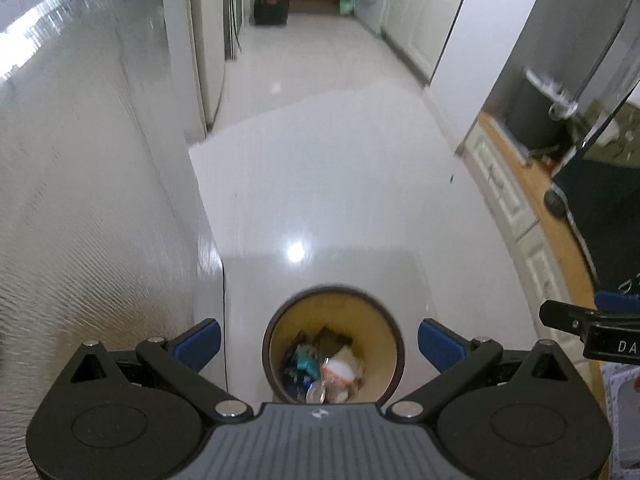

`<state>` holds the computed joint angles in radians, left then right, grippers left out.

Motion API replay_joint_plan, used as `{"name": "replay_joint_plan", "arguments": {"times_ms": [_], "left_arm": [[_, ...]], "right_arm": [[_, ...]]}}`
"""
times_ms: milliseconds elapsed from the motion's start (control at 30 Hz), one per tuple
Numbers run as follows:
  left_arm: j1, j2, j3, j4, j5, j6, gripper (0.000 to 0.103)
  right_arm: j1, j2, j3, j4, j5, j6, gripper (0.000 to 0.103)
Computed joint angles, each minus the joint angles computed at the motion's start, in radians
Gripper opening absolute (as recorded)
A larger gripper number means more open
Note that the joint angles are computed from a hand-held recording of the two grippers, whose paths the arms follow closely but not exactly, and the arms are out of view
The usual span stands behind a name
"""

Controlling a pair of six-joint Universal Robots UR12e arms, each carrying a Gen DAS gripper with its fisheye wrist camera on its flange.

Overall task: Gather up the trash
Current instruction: 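Move both tools away from the bin back toward the table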

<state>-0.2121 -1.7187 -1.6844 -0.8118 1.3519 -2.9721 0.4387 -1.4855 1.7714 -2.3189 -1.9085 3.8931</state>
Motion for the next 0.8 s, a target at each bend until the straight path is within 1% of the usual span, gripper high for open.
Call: {"name": "replay_joint_plan", "arguments": {"times_ms": [100,233,333,433,600,800], "left_arm": [[-0.001,0.025,-0.021,0.070,0.000,-0.007,0.103],[0.003,0.057,-0.044,0.162,-0.013,-0.032,0.103],[0.006,0.077,-0.052,0.223,-0.025,-0.037,0.103],[0.019,0.101,-0.059,0.258,-0.075,-0.032,0.103],[0.038,0.145,-0.064,0.313,-0.112,0.003,0.103],[0.090,0.197,-0.062,0.397,-0.153,0.029,0.103]], "right_arm": [[0.012,-0.018,0.008,-0.034,-0.049,0.014,0.103],[0.041,-0.033,0.008,-0.067,-0.150,0.001,0.103],[0.061,-0.048,0.018,-0.136,-0.215,-0.013,0.103],[0.080,-0.057,0.028,-0.223,-0.265,-0.035,0.103],[0.100,-0.054,0.018,-0.337,-0.313,-0.095,0.103],[0.122,-0.036,-0.019,-0.467,-0.325,-0.185,0.103]]}}
